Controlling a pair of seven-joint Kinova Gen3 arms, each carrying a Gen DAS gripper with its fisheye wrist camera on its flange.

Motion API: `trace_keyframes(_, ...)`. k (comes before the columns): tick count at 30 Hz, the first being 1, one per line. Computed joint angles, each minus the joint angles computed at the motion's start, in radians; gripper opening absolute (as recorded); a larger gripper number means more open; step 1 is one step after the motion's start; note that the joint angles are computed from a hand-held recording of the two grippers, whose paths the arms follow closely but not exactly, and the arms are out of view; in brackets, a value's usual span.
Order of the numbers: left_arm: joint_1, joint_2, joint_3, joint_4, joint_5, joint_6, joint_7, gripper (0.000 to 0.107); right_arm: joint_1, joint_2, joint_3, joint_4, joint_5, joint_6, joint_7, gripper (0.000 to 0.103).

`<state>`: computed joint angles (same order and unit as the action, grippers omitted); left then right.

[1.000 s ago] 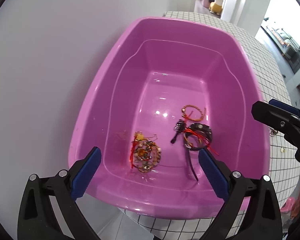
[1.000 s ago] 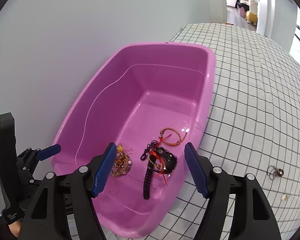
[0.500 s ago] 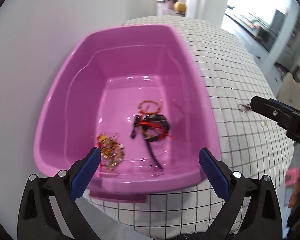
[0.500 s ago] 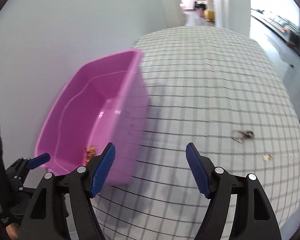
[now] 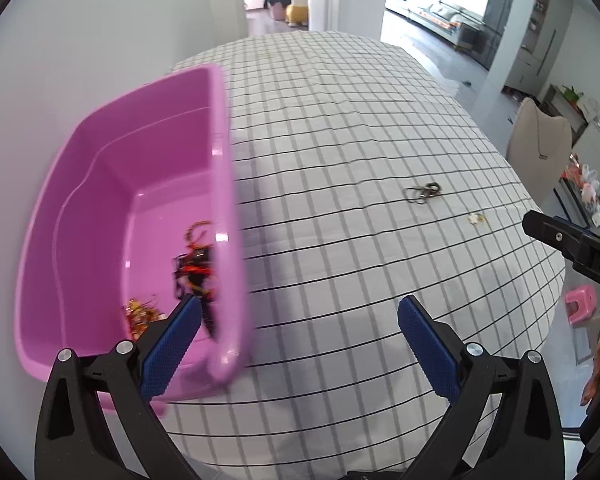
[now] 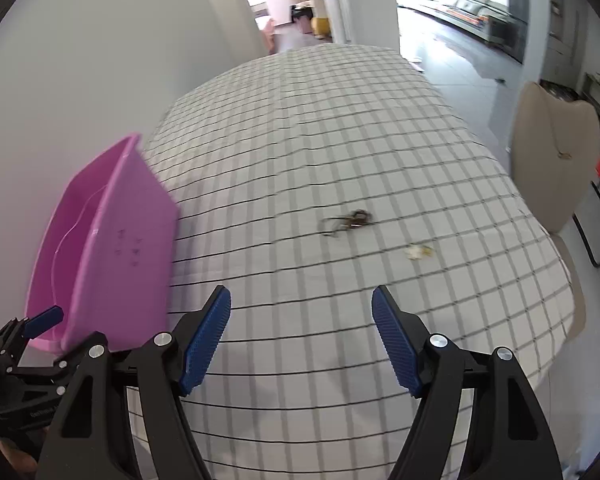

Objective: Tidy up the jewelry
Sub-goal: 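Withdraw both open tools from the tub toward the remaining jewelry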

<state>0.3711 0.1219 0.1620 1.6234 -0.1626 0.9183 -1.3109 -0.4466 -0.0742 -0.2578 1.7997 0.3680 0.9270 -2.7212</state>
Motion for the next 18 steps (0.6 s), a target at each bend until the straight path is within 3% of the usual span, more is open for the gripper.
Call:
trace_keyframes(3, 0.074, 0.035, -0.002, -0.026, -0.081, 0.0, 0.089, 0.097, 0.024, -0.039, 0.046, 0.059, -0.047, -0.034, 0.073, 0.07)
trace_keyframes(5, 0.091, 0.068, 0.026, -0.061, -0.106, 0.021, 0.143, 0.097, -0.008, -0.064, 0.137, 0.097, -0.093, -0.064, 0.155, 0.07)
trace_keyframes(11, 0.257, 0.154, -0.005, -0.135, -0.228, 0.056, 0.359, 0.097, -0.108, -0.111, 0.415, 0.174, -0.189, -0.142, 0.399, 0.07)
trace_keyframes(18, 0.422, 0.283, -0.046, -0.263, -0.35, 0.177, 0.576, 0.097, -0.282, -0.08, 0.74, 0.211, -0.282, -0.214, 0.683, 0.07)
